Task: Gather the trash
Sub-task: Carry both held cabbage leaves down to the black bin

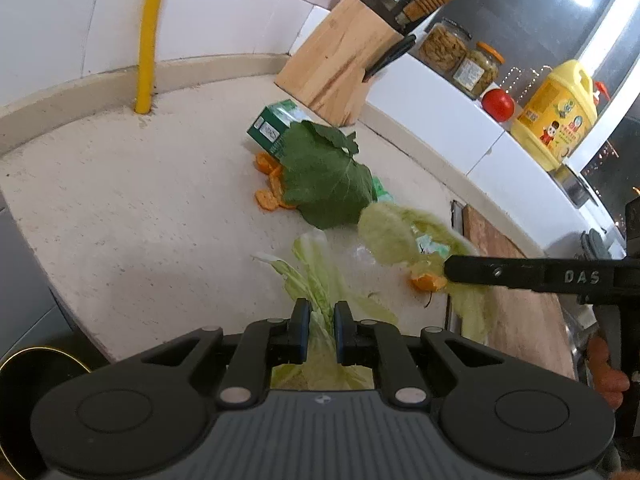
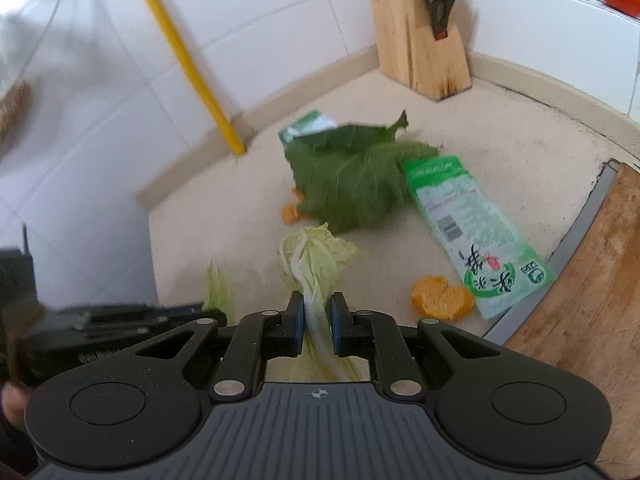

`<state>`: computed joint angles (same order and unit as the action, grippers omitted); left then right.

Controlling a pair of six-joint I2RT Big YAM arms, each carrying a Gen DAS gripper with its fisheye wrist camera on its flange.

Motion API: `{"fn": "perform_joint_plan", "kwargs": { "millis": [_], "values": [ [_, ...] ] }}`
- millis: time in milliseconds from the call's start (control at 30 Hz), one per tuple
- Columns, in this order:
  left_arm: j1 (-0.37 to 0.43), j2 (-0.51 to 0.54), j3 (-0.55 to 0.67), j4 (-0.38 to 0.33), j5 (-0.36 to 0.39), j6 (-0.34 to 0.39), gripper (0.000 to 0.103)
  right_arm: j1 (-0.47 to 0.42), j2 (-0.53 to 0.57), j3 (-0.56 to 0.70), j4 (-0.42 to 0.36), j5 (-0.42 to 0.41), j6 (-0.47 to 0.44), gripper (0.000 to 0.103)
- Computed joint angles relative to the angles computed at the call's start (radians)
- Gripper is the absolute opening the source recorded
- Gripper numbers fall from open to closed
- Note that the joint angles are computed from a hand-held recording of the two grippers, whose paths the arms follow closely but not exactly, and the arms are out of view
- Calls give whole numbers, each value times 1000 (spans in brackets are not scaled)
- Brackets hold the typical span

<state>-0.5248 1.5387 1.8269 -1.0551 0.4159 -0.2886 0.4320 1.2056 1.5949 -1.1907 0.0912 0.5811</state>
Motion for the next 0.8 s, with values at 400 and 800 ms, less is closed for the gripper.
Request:
{"fn": "perform_joint_plan", "kwargs": {
  "millis": [400,800],
  "values": [
    [33,-66,-60,38,-39,-13,9,59,32,37,52,-5,-6,18],
    [116,-196,-191,46,-119,-49,9,154,154,122,109,-101,-45,18]
  ]
}}
